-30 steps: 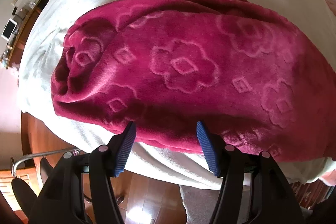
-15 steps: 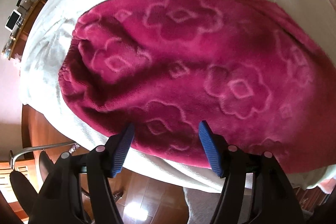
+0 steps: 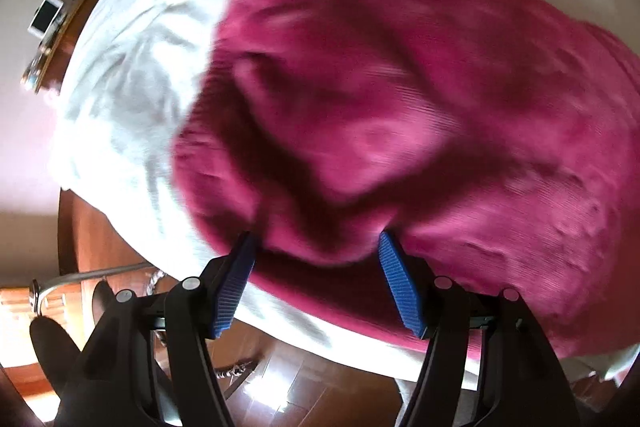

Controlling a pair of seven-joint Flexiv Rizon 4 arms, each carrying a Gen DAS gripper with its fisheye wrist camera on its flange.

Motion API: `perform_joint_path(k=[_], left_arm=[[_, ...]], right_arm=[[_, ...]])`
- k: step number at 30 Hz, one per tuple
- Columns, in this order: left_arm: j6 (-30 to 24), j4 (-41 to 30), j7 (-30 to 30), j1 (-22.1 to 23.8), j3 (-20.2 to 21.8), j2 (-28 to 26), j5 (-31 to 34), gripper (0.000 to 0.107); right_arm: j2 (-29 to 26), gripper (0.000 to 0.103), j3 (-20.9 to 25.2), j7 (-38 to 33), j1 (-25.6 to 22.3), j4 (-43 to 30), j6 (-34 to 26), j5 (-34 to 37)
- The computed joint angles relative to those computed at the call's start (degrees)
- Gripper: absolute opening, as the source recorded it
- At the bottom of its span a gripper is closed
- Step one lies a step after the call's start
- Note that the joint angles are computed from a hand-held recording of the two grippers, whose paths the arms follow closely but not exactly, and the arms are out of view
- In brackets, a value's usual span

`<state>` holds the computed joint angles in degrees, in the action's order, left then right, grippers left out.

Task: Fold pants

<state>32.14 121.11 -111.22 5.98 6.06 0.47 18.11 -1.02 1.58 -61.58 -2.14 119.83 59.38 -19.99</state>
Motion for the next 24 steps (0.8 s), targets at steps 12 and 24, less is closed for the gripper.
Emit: perform_joint_path(k=[12, 24], left_arm=[[6.2, 5.8, 8.8, 6.5, 4.7, 1.9, -6.0, 0.066], [10.8, 6.8, 15.9, 10.8, 5.7, 0.2, -12.1, 0.066]], right_arm=[[-22.5, 0.046, 14.0, -26.2, 13.4, -32.4, -14.1, 36.6], [-42.4, 0.044, 14.6, -26.5, 23.5, -55.6, -31.7, 33.4]])
